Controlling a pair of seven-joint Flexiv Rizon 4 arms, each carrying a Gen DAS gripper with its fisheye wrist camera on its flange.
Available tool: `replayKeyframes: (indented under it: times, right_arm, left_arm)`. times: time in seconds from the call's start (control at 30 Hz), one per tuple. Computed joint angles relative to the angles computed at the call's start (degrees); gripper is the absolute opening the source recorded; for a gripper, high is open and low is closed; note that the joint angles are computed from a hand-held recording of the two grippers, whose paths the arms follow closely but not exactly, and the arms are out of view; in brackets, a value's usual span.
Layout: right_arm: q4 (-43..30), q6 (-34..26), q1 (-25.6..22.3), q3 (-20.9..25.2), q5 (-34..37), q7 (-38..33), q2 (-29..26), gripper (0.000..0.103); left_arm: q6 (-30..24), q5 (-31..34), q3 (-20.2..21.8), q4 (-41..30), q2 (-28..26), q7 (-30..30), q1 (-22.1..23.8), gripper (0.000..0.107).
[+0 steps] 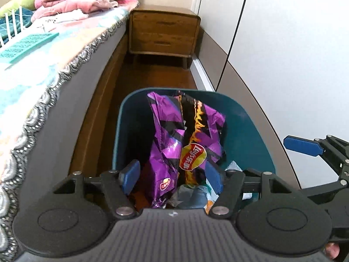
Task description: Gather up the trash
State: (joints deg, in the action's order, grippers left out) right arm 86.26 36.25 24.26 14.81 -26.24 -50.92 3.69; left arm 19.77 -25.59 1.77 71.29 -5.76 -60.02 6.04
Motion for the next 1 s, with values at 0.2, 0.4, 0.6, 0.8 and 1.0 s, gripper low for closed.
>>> replayKeyframes:
  times: [0.2,0.4,0.6,0.8,1.0]
  right_arm:
    - [-1.7,-0.6,0.4,0.3,-0.7,1.9,0.1,0.089]
    - [-1.9,-0.1,0.6,1.0,-2.0,3.6,1.3,0.092]
    - [-0.4,2.1,0.2,1.9,-4.3,6.0,3.1,0.094]
    - [2.0,4.4,-0.7,3.1,-6.9,8.9,5.4,0.099]
    - [4.7,6.1,-1.7,4.5,-8.9,11.4,7.9,0.103]
  left_arm:
    - [0.6,-0.8,0.7,0.9,1.8,1.6,0.4,0.065]
    - [1.3,-1.1,1.4,1.5,3.9,3.0,0.5,0.065]
    - [3.3,-2.3,2.1,3.2,6.4,5.1,0.2,0.065]
    - [5.2,-3.8,3.0,5.8,9.2,7.0,-0.6,0.065]
    - [6.6,-5.2,4.2,8.9,12.3,9.6,-1.4,0.08]
